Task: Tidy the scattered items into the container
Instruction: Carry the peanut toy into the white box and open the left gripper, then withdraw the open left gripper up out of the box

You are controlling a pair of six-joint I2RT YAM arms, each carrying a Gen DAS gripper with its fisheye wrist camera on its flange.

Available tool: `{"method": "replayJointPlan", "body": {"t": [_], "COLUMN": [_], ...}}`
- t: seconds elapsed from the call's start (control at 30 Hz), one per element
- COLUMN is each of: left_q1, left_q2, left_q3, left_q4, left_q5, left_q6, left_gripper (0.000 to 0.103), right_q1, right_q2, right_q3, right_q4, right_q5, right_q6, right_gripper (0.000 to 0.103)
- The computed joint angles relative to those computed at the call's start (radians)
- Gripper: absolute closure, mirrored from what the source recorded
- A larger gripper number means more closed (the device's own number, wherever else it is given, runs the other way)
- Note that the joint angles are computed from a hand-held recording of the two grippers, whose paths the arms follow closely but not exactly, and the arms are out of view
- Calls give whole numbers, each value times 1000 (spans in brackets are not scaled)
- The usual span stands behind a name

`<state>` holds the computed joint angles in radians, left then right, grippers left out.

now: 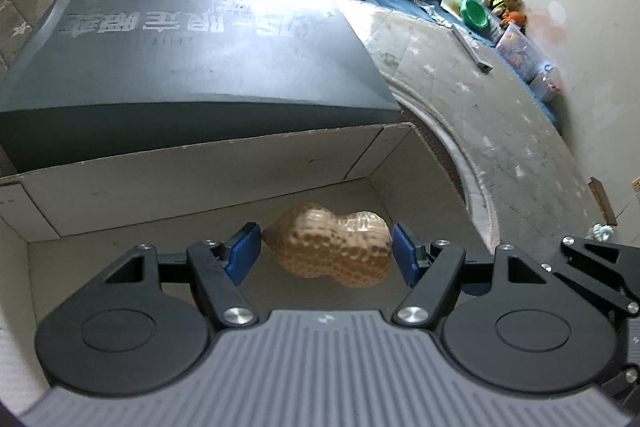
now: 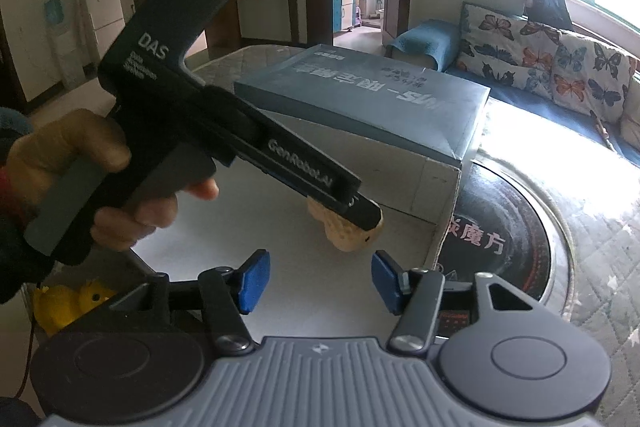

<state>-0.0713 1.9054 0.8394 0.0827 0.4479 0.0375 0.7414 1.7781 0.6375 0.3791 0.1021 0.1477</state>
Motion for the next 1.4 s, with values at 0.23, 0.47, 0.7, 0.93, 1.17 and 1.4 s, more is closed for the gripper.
{"method": "replayJointPlan", "body": {"t": [0.23, 0.47, 0.7, 0.93, 1.17, 1.4], "left_q1": [-1, -7, 1, 28, 55, 74], "left_q2": [-2, -4, -76, -200, -388, -594], "left_q3": [-8, -9, -64, -148, -266, -380], "left_q4": [-10, -17, -4, -8, -34, -94], "left_q5": [-24, -38, -51, -40, -25, 10], "left_q6": [7, -9, -7, 0, 24, 65], "left_gripper": [32, 32, 24, 24, 24, 24], "right_q1": [-8, 6, 57, 128, 171, 236], "right_q2": [18, -30, -148, -255, -282, -233], "right_q3": [2, -40, -129, -213, -268, -315], "right_q4": [24, 28, 9, -33, -64, -21], "right_q5": [-4, 18, 49, 99, 132, 151], "right_q6": [22, 23, 38, 66, 107, 177], "right_gripper": [40, 37, 31, 31, 31, 30]}}
